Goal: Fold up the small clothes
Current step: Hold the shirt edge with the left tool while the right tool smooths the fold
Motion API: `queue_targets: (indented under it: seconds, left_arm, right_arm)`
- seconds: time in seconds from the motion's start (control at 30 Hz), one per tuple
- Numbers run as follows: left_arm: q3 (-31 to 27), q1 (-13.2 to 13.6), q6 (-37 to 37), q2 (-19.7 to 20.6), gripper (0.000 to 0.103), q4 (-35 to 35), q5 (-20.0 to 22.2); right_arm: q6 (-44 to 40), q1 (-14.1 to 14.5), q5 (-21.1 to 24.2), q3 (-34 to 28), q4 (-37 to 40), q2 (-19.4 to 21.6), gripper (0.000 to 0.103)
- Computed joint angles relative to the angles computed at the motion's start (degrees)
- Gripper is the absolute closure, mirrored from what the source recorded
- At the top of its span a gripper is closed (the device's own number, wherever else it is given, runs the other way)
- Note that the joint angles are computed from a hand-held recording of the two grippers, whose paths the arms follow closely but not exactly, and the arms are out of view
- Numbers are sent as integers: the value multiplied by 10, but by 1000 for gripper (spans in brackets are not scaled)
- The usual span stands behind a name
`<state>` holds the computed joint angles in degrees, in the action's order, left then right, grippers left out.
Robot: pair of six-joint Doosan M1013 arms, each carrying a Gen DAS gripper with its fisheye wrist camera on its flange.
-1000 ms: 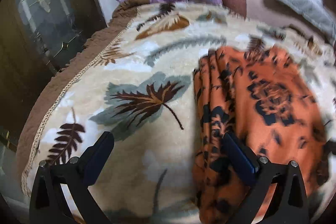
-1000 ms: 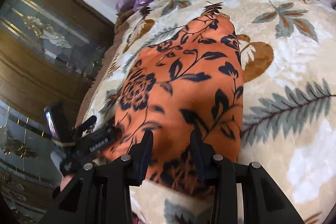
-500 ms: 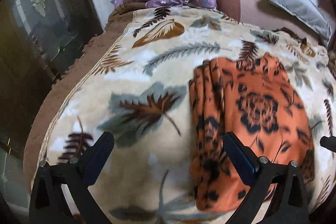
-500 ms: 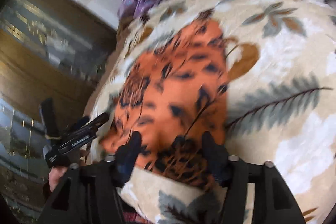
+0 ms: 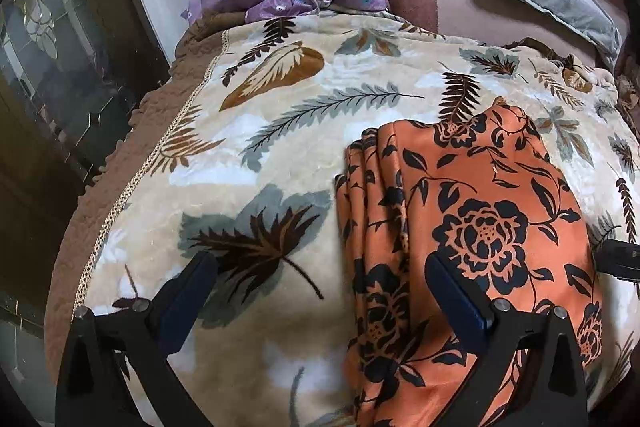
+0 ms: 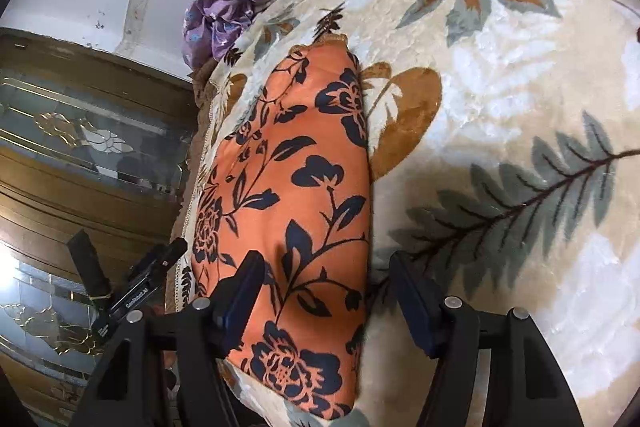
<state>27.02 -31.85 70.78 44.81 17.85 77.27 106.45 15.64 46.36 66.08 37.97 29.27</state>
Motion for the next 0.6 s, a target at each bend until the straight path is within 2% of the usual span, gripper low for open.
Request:
queue_targets:
  seconds: [0.17, 0.47, 0.6]
  left_arm:
    - [-10, 0, 12, 7, 0, -3, 1]
    - [-28, 6, 16, 20, 0, -31, 10]
    - [-33, 7, 18, 24, 0, -35, 14]
  right_arm:
    - [-3, -1, 5, -13, 14, 16, 34]
    - [-56, -6, -5, -25, 96, 40, 29]
    - [-67, -1, -8, -42, 108, 52, 25]
